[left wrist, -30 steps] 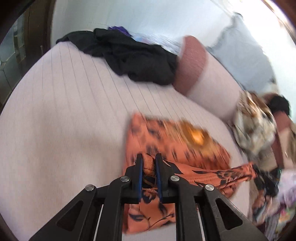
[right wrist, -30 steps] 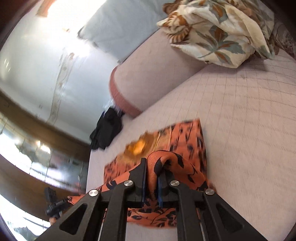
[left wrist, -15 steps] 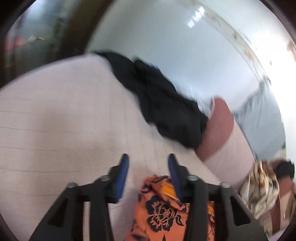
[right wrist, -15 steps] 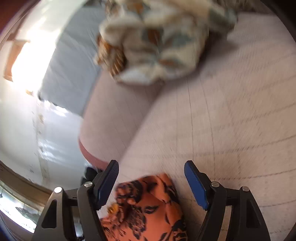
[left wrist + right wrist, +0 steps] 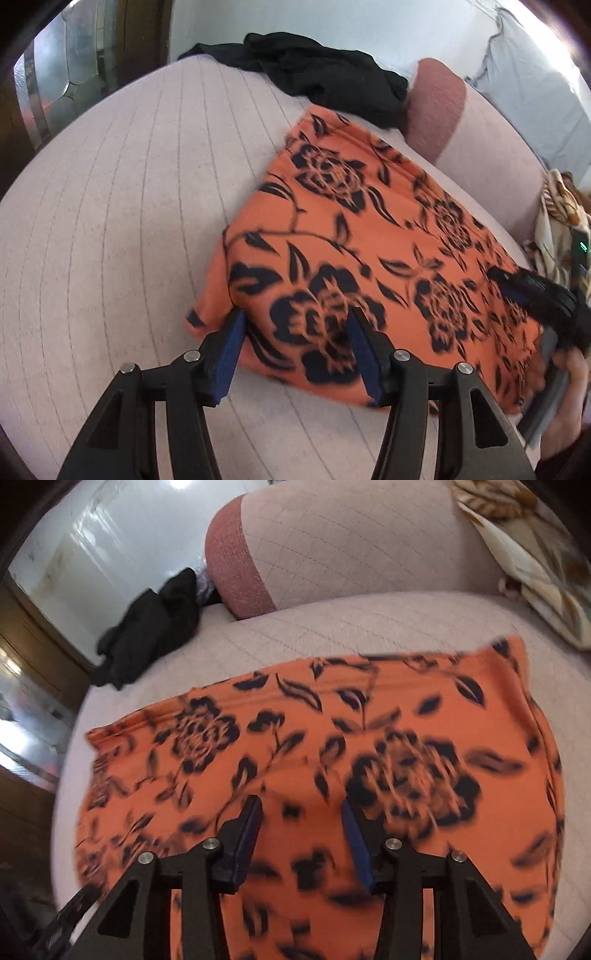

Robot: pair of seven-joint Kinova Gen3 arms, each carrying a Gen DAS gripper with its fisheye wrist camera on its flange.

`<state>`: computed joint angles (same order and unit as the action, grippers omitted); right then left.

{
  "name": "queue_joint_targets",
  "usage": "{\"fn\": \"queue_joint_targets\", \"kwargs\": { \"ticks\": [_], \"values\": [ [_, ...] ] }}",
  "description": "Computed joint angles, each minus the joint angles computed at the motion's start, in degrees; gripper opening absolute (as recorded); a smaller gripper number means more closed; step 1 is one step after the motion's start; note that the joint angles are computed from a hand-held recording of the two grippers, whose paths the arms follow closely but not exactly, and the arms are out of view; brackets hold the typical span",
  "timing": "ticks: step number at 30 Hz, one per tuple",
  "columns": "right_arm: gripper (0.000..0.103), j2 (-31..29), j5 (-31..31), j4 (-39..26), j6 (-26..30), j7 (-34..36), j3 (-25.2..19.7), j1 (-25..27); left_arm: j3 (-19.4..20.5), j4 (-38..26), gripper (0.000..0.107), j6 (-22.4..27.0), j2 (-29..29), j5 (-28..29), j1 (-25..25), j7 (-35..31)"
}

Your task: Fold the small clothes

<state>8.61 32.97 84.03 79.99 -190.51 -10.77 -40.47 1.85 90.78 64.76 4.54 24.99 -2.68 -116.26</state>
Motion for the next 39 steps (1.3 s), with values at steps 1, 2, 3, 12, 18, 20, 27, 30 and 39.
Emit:
{"fn": "queue_joint_targets", "kwargs": {
  "ticks": [1,2,3,12,18,20,27,30,39],
  "values": [
    [0.048,1.53,0.55,-1.13,1.30,1.66,-0.29,1.59,1.05,-1.38,0.061,1.46,1.20,-0.48,-0.79,0.38],
    [0.048,3.62,0.78,-2.53,2.41,3.66,-0.64,3.98,1.03,-3.03,0.063,3.64,2.27,-0.02,-1.26,0.06],
    [0.049,5.09,0.51,-3.87,3.16,4.76,-0.14,5.52,-0.05,-3.91,0.064,4.88,2.85,0.99,-1.07,-0.41],
    [0.050,13.81,3.28,-18.90,-8.44,20.56,-15.84,17.18,0.02,-6.21,0.064,10.74,4.94,4.96,-4.77,-1.46],
    [0.051,26.29,3.64,-32.57,-9.79,26.89,-16.57,17.08,0.44,-5.17,0.064,8.59,4.45,3.14,-3.14,-1.50],
    [0.048,25.54,5.99,-31.91,-10.30,23.13,-11.96,14.56,0.45,-5.13,0.064,8.38,4.27,2.80,-2.83,-0.87],
    [0.048,12.35,12.52,-14.35,-5.76,7.80,-5.50,9.18,1.21,-3.64,0.064,3.57,2.46,-0.17,0.17,1.93],
    [0.048,5.06,8.62,-6.39,1.23,4.47,2.34,3.01,1.09,-2.71,0.064,2.12,1.25,-1.26,0.75,1.80],
    [0.037,-11.94,0.99,14.98,4.28,-14.95,5.73,3.55,1.71,-0.84,0.070,-1.77,0.77,-6.26,3.64,3.69]
  ]
}}
